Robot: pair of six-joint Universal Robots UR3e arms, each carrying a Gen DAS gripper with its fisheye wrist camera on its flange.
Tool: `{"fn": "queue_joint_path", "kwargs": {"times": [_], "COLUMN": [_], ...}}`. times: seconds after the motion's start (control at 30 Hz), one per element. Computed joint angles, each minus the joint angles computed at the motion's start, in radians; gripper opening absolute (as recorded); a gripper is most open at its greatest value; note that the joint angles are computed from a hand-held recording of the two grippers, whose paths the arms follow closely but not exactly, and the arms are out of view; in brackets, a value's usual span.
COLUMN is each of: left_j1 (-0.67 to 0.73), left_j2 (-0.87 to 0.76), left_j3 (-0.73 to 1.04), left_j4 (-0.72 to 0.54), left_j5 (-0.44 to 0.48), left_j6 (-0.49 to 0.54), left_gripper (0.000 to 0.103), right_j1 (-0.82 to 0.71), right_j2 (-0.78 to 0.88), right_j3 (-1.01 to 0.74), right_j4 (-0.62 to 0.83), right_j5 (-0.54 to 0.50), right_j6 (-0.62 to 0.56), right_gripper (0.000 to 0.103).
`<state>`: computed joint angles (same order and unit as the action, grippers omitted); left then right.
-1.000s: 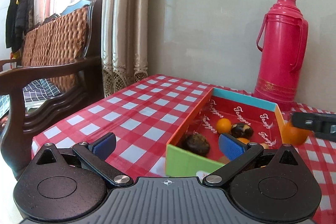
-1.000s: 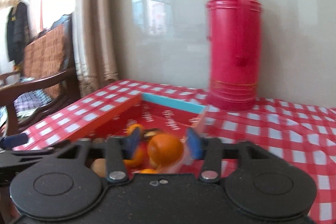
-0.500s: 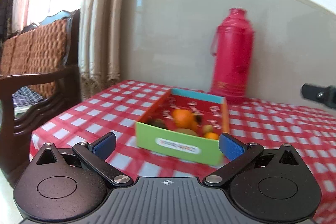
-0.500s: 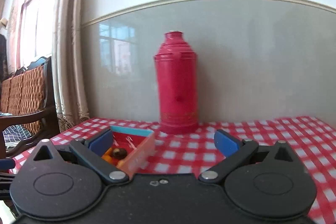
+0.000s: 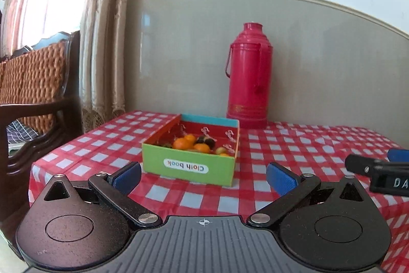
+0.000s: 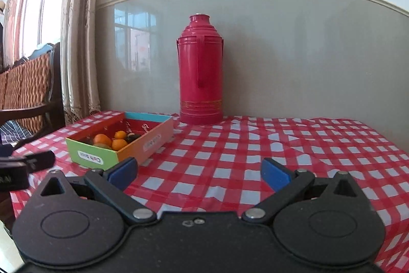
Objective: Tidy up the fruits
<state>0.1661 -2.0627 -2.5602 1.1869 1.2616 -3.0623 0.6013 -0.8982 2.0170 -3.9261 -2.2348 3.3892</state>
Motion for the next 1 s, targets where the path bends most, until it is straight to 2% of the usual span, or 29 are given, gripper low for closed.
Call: {"fn": "queue_joint_path", "kwargs": {"times": [0.17,1.0], "left_j1": [0.004,0.008], "left_j2": [0.012,-0.016], "left_j3": [0.012,-0.005], "left_j4": [-0.051,0.011], "left_j5": [0.013,0.008], "left_j6": [0.001,0.018], "left_gripper": [0.103,0.103], "right_j1": [-0.005,-0.012], "right_j2": [0.015,0.021], "right_j3": [-0.018,-0.026], "right_j4": [0.021,0.014], "right_j5": [0.007,0.054], "right_j6": [-0.006,-0.02], "right_gripper": [0.097,0.097]}}
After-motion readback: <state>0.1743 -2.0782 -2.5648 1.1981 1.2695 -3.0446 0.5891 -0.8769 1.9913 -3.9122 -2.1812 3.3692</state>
